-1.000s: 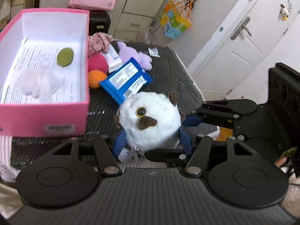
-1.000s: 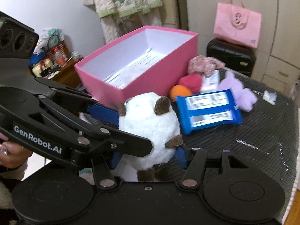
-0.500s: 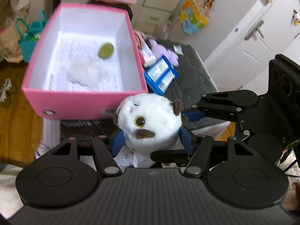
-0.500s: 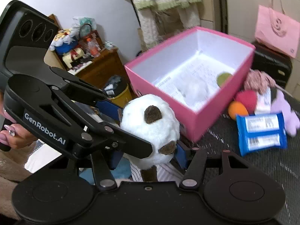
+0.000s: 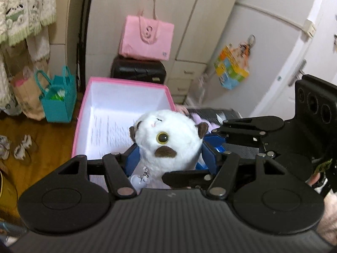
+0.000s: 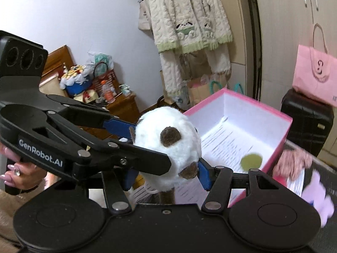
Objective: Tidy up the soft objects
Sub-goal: 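Carry the panda plush into the pink box and open the left gripper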
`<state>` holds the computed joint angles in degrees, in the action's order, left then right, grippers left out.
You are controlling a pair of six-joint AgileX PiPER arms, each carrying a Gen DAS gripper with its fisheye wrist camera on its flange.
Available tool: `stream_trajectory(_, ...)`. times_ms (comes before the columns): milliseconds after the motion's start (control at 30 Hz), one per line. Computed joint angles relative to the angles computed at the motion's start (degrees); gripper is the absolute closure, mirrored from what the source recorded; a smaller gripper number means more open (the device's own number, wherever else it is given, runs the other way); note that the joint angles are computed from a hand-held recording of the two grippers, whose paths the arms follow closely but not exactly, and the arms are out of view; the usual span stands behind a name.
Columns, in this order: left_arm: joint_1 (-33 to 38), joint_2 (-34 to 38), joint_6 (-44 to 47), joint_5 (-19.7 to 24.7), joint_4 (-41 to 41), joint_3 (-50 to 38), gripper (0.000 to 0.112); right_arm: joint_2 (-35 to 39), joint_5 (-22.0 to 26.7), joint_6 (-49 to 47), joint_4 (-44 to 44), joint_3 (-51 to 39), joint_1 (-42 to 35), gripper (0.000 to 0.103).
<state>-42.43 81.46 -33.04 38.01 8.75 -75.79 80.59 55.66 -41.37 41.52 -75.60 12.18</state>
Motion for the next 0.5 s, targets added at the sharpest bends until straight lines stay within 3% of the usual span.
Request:
stream_trajectory(233, 8.7, 10.6, 8.6, -5.6, -8.3, -5.8, 0.051, 14.4, -1.9, -2.5, 0.2, -11.4, -0.4, 0.04)
stream_trajectory(500, 14.1, 23.5, 15.7, -3.1, -17.7, -14.7, 0.052, 29.0, 1.4, 2.3, -11.2, -26.7, 1.9, 0.04)
